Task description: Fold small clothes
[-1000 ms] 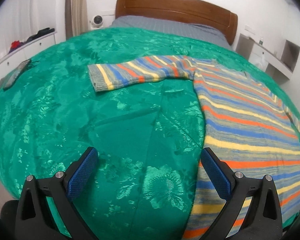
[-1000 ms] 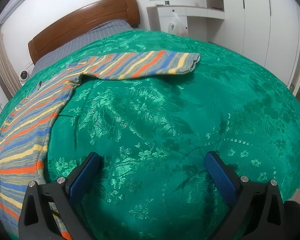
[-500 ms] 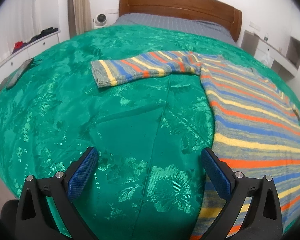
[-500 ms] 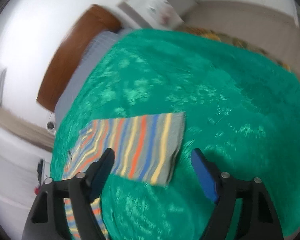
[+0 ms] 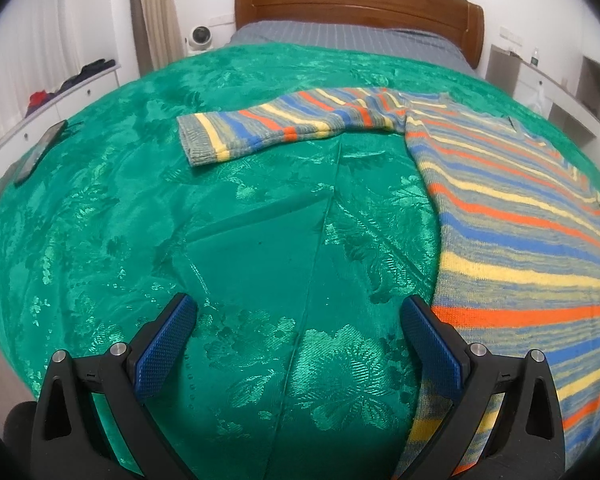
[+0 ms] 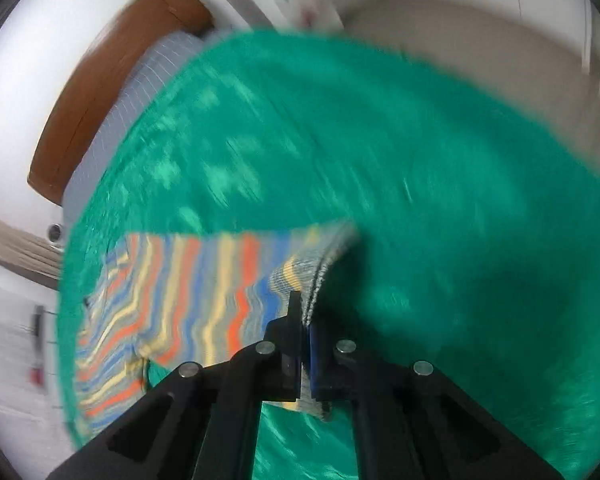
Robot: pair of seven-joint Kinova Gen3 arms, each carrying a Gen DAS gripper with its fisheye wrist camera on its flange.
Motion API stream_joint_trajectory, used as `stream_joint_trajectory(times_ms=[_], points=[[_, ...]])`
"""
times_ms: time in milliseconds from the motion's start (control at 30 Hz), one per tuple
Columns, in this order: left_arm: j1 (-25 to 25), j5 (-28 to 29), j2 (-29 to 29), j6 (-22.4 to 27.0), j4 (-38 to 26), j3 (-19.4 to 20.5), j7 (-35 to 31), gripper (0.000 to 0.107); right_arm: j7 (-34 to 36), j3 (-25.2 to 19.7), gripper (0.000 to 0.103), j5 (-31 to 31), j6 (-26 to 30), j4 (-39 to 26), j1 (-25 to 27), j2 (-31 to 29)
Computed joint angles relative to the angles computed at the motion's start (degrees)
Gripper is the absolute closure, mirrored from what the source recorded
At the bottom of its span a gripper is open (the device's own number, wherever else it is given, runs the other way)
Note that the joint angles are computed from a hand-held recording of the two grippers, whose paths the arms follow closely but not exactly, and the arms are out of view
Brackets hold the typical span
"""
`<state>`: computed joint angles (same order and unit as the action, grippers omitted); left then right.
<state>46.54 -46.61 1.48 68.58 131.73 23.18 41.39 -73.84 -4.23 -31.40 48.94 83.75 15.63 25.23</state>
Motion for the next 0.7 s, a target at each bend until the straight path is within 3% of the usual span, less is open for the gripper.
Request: stream_joint_trajectory(times_ms=[133, 400, 467, 500, 533, 633, 700], points=[[-0.19, -0.39, -0.31, -0.65, 0.37, -0.11, 0.20, 0.005, -1.79, -0.37, 0.101, 6.25, -5.08, -1.65, -8.18, -6.04], [-1.33, -0.30, -1.93, -1.80, 1.13, 0.40, -0.59, 0.005, -4.13, -5.72, 0.100, 4.86, 3.46, -16.12, -24.69, -2.78], [-1.49, -0.21, -1.81, -1.70, 1.02, 0.64, -0.86, 0.005, -4.86, -10.03, 0.084, 0.31, 7.19, -19.26, -24.62, 1.67], [-1.49, -0.14, -1.75, -1.59, 0.96, 0.74, -1.03, 0.005, -5.26, -12.69, 0.055, -2.02, 9.36, -20.51, -23.59, 4.06], [-1.47, -0.08, -1.71, -1.50, 0.91, 0.81, -1.12, 0.005, -5.68, -15.34, 0.037, -4.35, 10.60, -20.81, -22.46, 6.13], [-1.50, 0.06, -2.08, -1.70, 1.06, 0.87, -1.04, 0.005, -2.01, -20.60, 0.037, -11.34, 10.15, -17.23, -18.53, 8.50], [-1.77, 0.02, -2.28, -1.94, 1.17, 0.85, -0.92, 0.005, 2.40, -19.09, 0.037, -14.54, 10.11, -14.23, -17.20, 7.18]])
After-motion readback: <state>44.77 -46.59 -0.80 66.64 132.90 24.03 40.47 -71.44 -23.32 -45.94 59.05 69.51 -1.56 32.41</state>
